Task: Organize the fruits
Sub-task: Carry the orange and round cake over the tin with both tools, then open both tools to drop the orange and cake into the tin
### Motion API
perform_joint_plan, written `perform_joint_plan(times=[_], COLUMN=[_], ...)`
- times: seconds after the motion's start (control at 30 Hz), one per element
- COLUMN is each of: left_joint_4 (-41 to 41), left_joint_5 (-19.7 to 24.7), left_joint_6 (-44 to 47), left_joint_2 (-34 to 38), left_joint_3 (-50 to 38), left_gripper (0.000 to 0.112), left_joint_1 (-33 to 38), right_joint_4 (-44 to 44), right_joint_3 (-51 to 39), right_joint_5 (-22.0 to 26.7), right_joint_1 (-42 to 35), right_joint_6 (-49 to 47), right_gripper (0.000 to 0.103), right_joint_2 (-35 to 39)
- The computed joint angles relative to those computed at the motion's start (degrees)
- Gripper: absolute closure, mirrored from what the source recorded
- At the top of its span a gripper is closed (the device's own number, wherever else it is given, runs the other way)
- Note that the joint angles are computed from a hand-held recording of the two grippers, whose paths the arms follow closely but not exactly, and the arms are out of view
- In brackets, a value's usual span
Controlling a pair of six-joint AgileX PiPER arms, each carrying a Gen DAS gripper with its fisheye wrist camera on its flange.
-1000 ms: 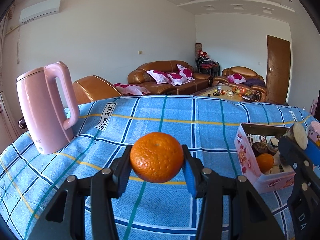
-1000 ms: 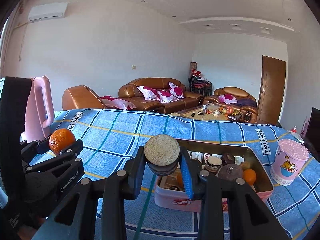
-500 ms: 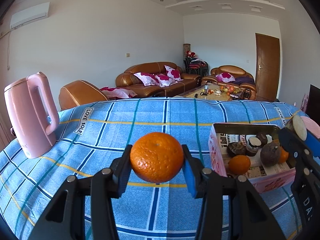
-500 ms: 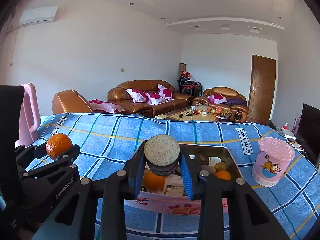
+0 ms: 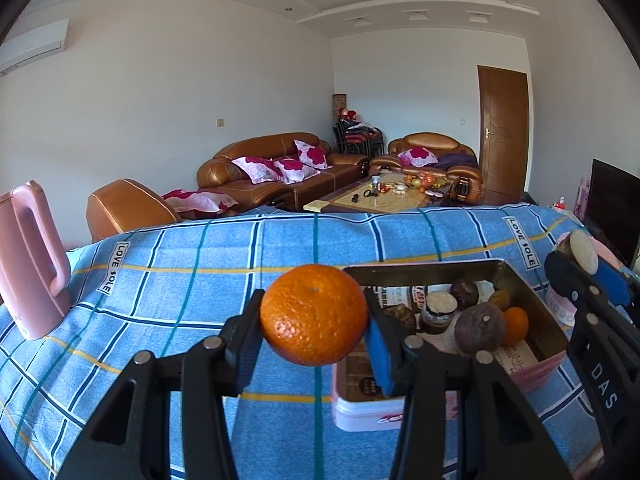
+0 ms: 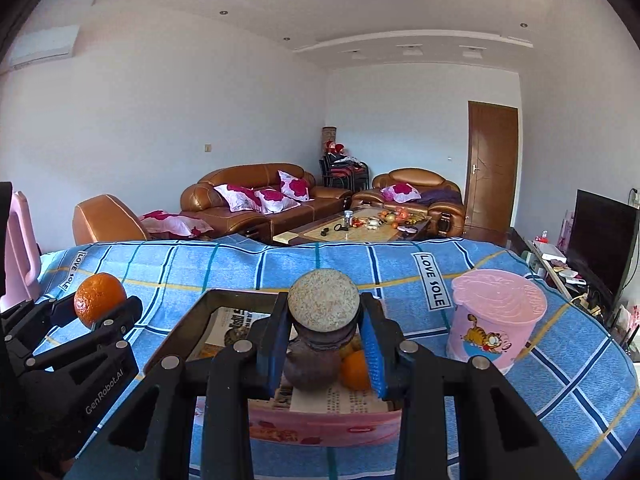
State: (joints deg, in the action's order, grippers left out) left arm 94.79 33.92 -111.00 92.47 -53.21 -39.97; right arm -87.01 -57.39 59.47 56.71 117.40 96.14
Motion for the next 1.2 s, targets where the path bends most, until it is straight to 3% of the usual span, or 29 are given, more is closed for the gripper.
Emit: perform_joint_plan(times=[0.33, 0.7, 1.03, 1.13, 1.2], left_joint_4=[-6.4, -21.4, -38.2, -37.2, -32.4], left_joint_5=[-4.4, -11.2, -13.8, -13.8, -13.4], left_joint_6=[6.5, 20.7, 35.6, 33.8, 28.5], left_joint_2=[6.7, 11.8, 13.8, 13.5, 12.6], left_joint_3=[-9.2, -16.0, -19.0, -18.5, -17.1], left_gripper=[0.064, 0.064, 0.064, 0.063, 0.059], left_joint_1=[-1.8, 1.8, 4.7, 4.7, 4.2], right_joint_4=[1.6, 3.3, 7.7, 8.0, 6.7], right_joint_3=[1.3, -3.3, -5.6, -4.8, -3.9], right_joint_5=[-1.7, -9.7, -25.2, -31.3, -32.0], right_joint_1=[-6.7, -12.8, -19.0, -21.4, -20.9], right_joint_6=[-1.3, -8.9, -17.7, -18.4, -16.8], right_gripper=[0.067, 0.067, 0.067, 0.067, 0.067], right_joint_2=[-1.3, 1.8, 2.8, 2.2, 1.6])
